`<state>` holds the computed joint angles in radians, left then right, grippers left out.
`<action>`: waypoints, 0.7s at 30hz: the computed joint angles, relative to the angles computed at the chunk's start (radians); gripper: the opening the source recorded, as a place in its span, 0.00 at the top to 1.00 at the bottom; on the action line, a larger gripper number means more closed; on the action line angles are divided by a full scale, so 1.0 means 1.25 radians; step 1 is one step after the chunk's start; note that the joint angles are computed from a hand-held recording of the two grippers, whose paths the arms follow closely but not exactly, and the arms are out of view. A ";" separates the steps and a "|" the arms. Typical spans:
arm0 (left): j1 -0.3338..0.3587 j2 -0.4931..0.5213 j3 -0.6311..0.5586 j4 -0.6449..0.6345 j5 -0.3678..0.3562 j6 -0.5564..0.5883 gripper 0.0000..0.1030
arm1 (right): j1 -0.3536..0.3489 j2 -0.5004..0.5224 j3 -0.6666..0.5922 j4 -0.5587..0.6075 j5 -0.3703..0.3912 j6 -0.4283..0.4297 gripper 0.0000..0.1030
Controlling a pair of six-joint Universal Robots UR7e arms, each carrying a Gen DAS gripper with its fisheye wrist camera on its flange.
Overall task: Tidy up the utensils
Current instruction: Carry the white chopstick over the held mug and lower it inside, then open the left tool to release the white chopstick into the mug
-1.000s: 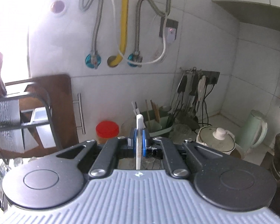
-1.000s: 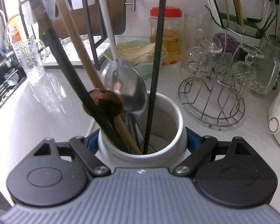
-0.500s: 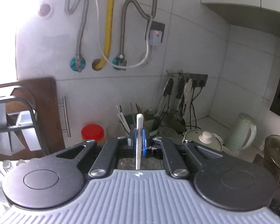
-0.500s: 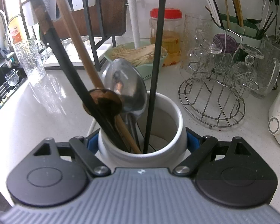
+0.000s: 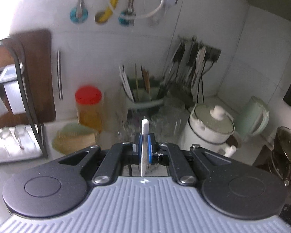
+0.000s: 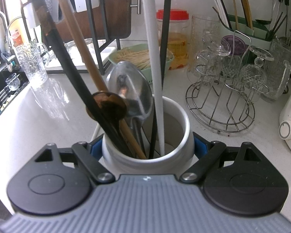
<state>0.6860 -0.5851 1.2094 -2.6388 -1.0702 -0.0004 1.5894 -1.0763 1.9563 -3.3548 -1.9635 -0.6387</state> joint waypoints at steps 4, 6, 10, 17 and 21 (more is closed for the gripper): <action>0.013 0.015 -0.055 0.132 -0.016 -0.037 0.93 | -0.001 -0.001 0.001 0.001 0.001 -0.001 0.12; 0.020 0.024 -0.089 0.196 -0.030 -0.055 0.93 | -0.001 -0.002 0.001 0.002 0.001 -0.001 0.12; 0.032 0.052 -0.178 0.340 -0.066 -0.091 0.93 | 0.001 0.000 -0.002 0.004 -0.003 -0.001 0.12; 0.044 0.099 -0.285 0.471 -0.086 -0.113 0.93 | 0.001 0.000 -0.002 0.003 -0.004 0.000 0.12; 0.044 0.111 -0.301 0.472 -0.083 -0.101 0.93 | 0.000 -0.001 0.001 0.000 0.000 -0.002 0.12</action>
<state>0.7409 -0.4465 0.8337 -2.0491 -1.1743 -0.1269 1.5892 -1.0770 1.9569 -3.3549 -1.9641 -0.6412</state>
